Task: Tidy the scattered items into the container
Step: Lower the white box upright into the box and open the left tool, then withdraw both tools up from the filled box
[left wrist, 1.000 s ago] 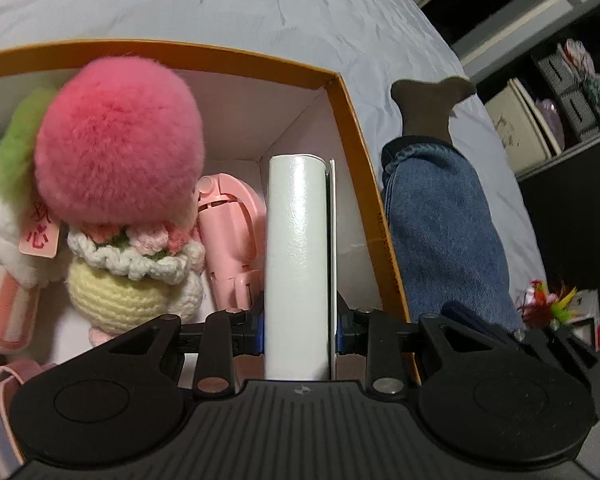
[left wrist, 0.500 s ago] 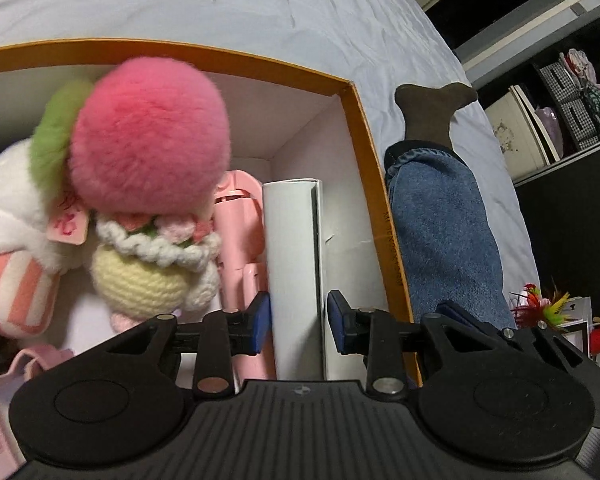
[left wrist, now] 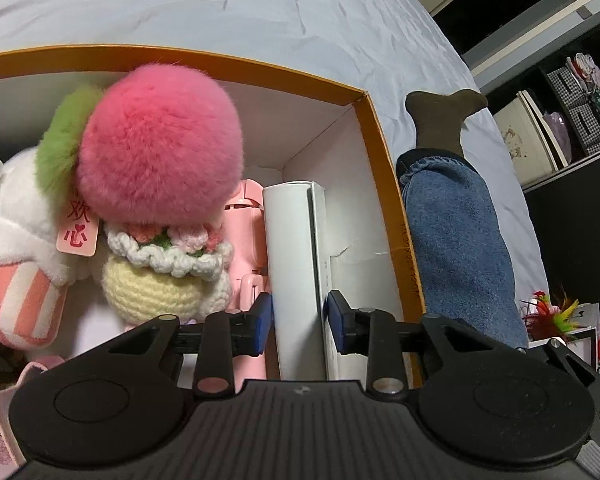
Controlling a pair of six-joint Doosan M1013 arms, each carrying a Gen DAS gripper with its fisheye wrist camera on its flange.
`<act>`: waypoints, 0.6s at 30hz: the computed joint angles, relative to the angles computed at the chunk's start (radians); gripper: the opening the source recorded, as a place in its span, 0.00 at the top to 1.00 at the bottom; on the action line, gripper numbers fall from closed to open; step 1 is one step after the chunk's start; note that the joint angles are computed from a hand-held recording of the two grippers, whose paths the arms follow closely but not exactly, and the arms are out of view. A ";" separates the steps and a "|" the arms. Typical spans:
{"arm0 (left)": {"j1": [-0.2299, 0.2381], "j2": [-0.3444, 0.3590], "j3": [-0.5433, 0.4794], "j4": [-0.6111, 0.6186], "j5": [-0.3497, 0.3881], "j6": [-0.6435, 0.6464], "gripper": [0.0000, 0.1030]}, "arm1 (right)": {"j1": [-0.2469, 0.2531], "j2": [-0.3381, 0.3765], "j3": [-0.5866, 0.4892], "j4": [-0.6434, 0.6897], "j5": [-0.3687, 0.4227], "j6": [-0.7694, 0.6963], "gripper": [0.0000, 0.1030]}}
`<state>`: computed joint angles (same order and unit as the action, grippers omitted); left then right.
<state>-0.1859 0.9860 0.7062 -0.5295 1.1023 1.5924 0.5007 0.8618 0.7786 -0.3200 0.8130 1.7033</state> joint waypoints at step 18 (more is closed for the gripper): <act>-0.017 -0.176 0.234 0.147 -0.266 0.174 0.45 | -0.002 -0.022 0.034 0.023 -0.083 0.067 0.39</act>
